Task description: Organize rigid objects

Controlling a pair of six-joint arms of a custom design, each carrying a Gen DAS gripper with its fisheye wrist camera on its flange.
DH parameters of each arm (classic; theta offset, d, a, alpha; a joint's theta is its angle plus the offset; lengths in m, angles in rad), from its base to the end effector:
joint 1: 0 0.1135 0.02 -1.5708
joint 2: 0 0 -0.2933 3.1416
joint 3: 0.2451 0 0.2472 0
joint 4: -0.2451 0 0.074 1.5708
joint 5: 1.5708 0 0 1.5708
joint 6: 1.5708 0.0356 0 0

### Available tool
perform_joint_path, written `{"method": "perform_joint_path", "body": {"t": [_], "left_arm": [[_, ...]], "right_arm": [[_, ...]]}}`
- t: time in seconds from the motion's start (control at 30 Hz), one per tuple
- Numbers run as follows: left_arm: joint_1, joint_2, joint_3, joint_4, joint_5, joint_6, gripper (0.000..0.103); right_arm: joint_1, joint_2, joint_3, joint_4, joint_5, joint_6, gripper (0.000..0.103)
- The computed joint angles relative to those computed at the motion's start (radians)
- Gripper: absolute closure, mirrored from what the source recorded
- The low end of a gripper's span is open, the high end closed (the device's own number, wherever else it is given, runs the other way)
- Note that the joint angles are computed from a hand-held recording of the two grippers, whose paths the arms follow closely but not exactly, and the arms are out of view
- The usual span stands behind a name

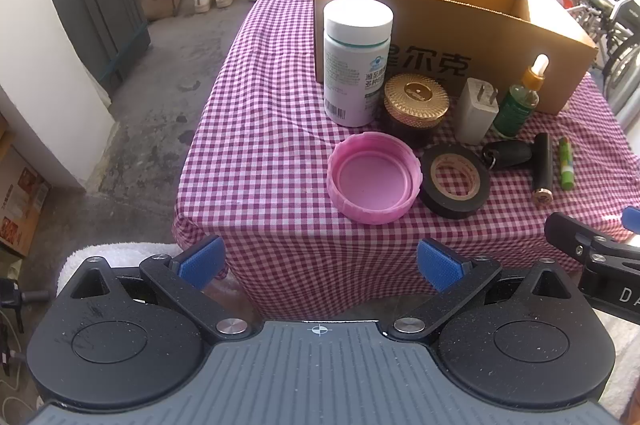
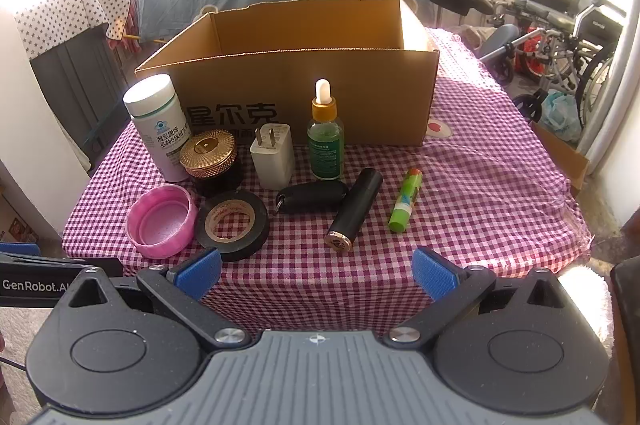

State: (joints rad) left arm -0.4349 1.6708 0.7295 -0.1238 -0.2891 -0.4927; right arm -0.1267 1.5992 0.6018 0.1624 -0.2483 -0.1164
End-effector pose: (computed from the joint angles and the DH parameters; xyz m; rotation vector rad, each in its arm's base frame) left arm 0.2685 -0.1135 0.1522 -0.1705 2.5602 0.0374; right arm 0.2805 -0.0269 0.1573 -0.1021 2.3781 0.1834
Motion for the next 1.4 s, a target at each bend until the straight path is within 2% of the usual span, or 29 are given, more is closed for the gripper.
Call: {"method": "perform_joint_path", "body": {"t": [1.4], "left_arm": [[-0.008, 0.015, 0.023, -0.029, -0.016, -0.002, 0.001]], "right_arm": [[0.0, 0.015, 0.008, 0.011, 0.0, 0.007, 0.0]]}}
